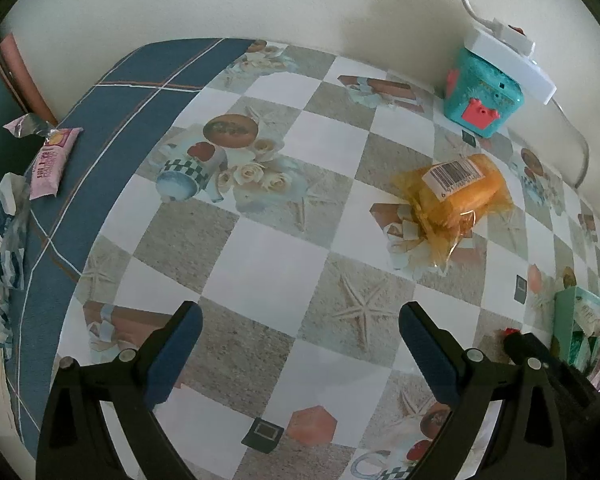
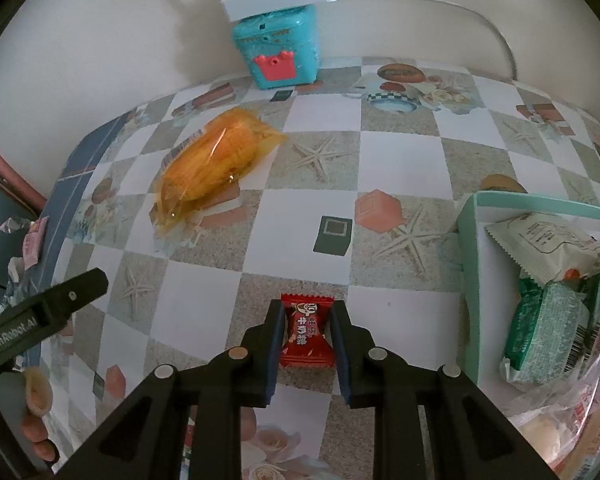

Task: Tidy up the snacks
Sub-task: 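Grasp the small red candy with the right gripper while the left grasps the orange Swiss roll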

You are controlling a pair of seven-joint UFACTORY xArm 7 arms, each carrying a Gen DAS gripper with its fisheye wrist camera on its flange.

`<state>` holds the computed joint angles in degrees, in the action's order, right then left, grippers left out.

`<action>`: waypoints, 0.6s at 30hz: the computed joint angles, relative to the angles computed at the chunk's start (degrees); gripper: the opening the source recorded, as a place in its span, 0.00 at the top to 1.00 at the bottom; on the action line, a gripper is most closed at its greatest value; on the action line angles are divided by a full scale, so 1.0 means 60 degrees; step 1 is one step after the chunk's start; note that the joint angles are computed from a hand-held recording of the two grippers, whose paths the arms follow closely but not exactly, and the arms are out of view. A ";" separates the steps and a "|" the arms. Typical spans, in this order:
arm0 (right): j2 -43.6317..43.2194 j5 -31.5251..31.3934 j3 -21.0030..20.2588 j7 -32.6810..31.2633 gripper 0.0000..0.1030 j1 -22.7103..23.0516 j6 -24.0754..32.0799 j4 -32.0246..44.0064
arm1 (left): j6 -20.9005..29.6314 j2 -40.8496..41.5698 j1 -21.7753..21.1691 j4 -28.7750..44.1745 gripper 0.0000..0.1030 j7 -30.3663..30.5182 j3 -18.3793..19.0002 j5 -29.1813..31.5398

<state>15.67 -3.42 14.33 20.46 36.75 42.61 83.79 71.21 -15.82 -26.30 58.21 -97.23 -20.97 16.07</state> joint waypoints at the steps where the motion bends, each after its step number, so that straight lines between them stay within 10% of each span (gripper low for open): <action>1: -0.0084 -0.0059 -0.0025 0.0039 0.78 0.0005 -0.0073 -0.0032 | 0.0001 0.0017 0.0000 0.0016 0.04 0.0011 -0.0001 0.0010; 18: -0.0421 -0.0034 -0.0030 0.0215 0.78 -0.0277 -0.0663 -0.0215 | -0.0521 0.0421 -0.0162 0.0282 0.04 0.0090 0.0115 0.0091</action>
<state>13.14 -3.63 14.14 21.75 35.09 38.64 82.50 68.08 -13.29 -27.27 59.90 -96.69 -20.28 16.61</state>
